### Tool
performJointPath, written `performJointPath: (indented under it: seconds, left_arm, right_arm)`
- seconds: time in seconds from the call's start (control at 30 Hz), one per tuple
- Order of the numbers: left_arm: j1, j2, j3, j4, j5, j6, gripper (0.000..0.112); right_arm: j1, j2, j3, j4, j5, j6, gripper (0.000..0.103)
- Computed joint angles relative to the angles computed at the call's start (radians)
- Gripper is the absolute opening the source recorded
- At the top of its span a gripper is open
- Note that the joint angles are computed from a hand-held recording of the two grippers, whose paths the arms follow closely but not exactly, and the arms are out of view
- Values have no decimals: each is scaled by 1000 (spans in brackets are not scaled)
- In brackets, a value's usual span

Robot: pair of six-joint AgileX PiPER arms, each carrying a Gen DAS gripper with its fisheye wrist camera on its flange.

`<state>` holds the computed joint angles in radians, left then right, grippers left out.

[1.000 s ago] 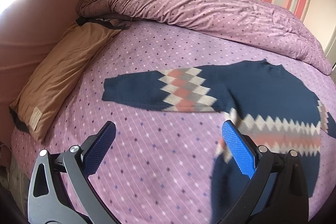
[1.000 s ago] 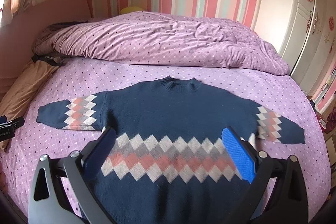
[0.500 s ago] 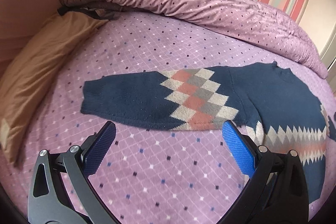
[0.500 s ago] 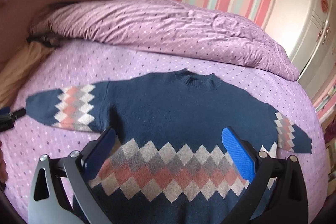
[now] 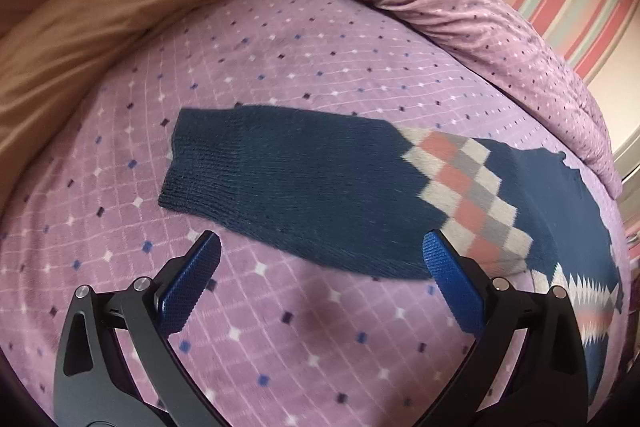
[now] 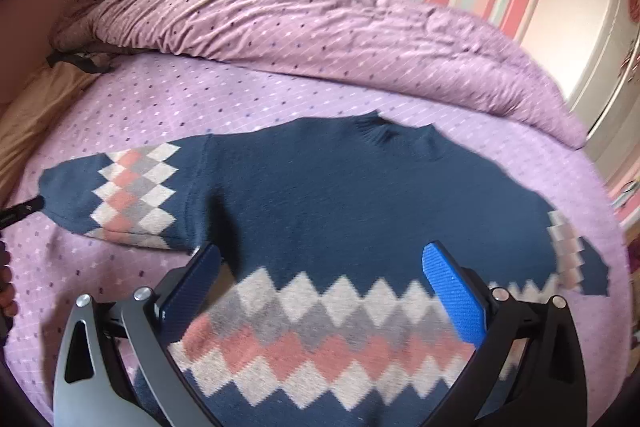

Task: Fold small clothes
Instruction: 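Move the left gripper to a sweater sleeve cuff and grasp it, then carry the gripped sleeve across the sweater body with the left gripper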

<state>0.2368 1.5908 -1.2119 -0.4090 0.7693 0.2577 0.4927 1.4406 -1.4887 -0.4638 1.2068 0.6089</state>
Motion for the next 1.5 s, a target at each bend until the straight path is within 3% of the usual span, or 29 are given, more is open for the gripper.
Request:
performJointPath:
  seconds: [0.13,0.27,0.5,0.67,0.77,0.83,0.93,1.03,1.17,1.5]
  left_arm:
    - [49,58,-1,-103,9,64,100]
    - [43,73,20,-50,-53,17,100]
    - [87,165,-33,-88,-79,56,100]
    - [63,209,-94,-29,-85,-9,98]
    - [18,195,-98,114,-117,-118,72]
    - [-10,197,-117,237,-111,-214,45]
    - [-6,204,-138,273,-101,-240,21]
    - [4,199,-149,247,-97,-220,13]
    - [-25,156,-143,267,-109,-226,11]
    - [-245,78,-228,485,-22,-445,10]
  right_arm:
    - [-29,19,4,46,-63,-36,101]
    - [38,65,-10,-70,-52,-10,101]
    - [62,75,18,-91,-49,-3,101]
    - [58,70,39,-94,-49,-2,101]
    - [66,69,49,-106,-45,0,101]
    - [66,68,49,-104,-43,-7,101]
    - [66,61,48,-104,-41,-16,101]
    - [60,50,49,-108,-36,-21,101]
    - [30,29,58,-95,-35,-37,101]
    - [-88,-13,48,-37,-51,-130,101]
